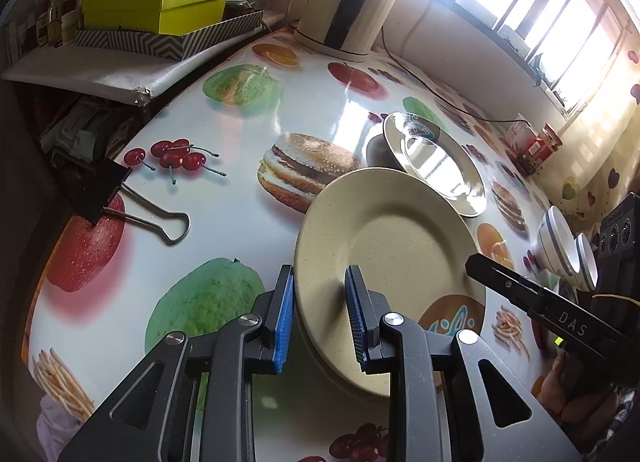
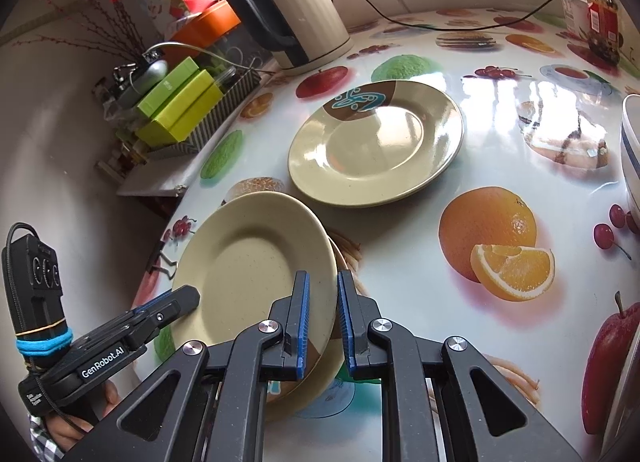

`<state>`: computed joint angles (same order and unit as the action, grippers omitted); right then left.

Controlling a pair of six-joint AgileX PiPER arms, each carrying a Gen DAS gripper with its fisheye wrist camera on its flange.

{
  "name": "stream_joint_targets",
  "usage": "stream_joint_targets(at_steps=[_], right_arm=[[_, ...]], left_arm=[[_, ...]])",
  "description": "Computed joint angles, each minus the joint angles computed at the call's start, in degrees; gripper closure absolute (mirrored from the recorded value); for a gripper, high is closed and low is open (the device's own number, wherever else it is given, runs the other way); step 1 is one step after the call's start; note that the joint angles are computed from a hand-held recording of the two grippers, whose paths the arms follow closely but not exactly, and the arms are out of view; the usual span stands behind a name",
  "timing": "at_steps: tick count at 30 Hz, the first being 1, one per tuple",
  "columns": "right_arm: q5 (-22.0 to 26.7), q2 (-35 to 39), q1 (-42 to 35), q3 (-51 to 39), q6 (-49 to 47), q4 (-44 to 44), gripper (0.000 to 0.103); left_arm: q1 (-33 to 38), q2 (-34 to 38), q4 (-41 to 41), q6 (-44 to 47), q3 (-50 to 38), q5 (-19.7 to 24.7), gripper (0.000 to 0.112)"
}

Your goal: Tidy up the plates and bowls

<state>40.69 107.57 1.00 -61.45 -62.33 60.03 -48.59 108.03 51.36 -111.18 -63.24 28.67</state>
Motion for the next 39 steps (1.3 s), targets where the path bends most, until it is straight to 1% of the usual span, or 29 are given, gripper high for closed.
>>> stream_joint_targets(at_steps=[7, 17, 24, 29, 39], right_arm=[[-0.3, -0.3, -0.2, 1.0, -1.2, 1.0, 0.089], [-0.6, -0.9, -0.4, 1.9, -2.3, 1.5, 0.089], [-1.0, -1.6, -0.5, 2.7, -2.9, 1.5, 0.088], [-2.3, -2.5, -0.3, 3.7, -3.7, 1.8, 0.086], [-3.9, -2.9, 0.4, 4.3, -4.2, 1.9, 0.086]], left_arm=[[-0.6, 0.9, -1.9, 2.6, -1.8, 2.2, 0.087], [-0.9, 1.7, -3.3, 4.5, -3.2, 4.0, 0.086], [-1.2, 1.8, -3.4, 4.7, -3.5, 4.6, 0.086], [-1.4, 2.1, -3.9, 5.4, -4.0, 5.4, 0.086], [-1.4, 2.3, -4.1, 5.6, -4.3, 5.5, 0.086]])
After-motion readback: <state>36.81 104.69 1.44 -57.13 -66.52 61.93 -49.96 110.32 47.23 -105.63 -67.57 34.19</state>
